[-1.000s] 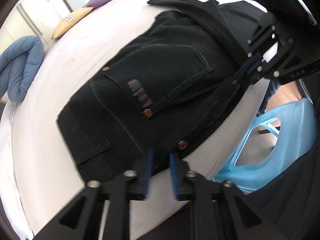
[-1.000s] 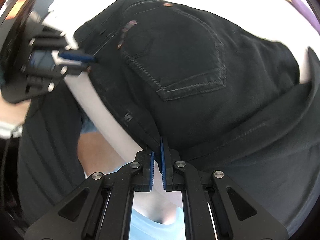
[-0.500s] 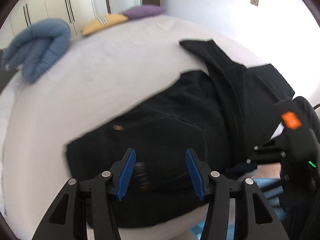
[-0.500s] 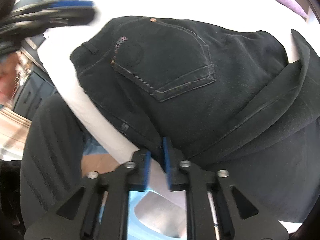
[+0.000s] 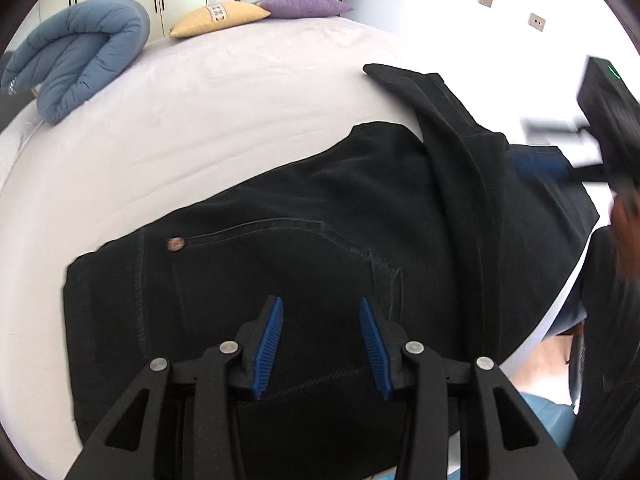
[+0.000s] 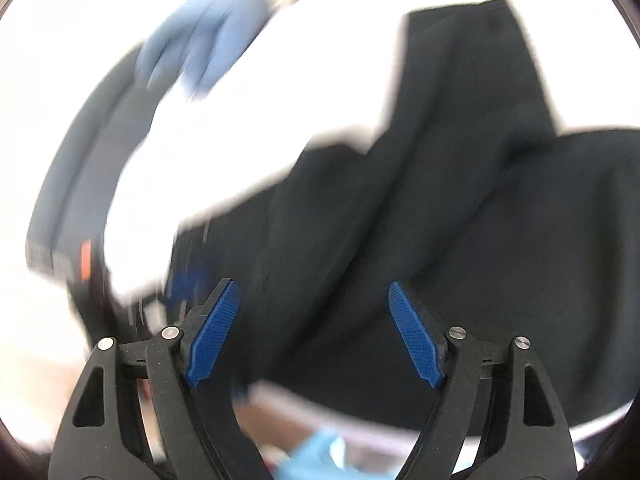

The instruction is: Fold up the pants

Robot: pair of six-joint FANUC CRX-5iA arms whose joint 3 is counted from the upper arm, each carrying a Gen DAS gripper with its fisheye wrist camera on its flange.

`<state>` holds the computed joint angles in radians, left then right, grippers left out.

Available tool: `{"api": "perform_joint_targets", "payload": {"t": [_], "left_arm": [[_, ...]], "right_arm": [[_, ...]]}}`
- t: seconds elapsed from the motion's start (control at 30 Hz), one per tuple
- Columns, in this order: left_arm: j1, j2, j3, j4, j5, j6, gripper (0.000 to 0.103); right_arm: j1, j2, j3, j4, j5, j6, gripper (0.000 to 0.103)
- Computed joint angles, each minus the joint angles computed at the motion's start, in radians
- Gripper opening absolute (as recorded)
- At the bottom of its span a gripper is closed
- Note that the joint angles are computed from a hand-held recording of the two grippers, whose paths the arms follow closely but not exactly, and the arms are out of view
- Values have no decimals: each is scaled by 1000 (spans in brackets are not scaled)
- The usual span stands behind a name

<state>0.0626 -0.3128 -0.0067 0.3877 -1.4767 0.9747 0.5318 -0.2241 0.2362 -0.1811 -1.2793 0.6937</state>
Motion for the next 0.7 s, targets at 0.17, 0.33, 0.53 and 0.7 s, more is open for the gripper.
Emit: {"api": "perform_joint_targets", "payload": {"t": [0.17, 0.33, 0.53, 0.7], "left_arm": [[-17, -8, -86, 3, 36, 18, 40], [-12, 6, -64, -9, 0, 16, 42], [-28, 24, -66, -20, 31, 42, 42], [-34, 18, -74, -28, 47, 43, 42]], "right_arm": [[-318, 130, 128, -159, 66, 62, 69], [-356, 320, 325, -78, -27, 110, 67], [-214, 559, 629, 200, -288, 228, 67], [-102, 797, 871, 450, -481, 341, 67]]}}
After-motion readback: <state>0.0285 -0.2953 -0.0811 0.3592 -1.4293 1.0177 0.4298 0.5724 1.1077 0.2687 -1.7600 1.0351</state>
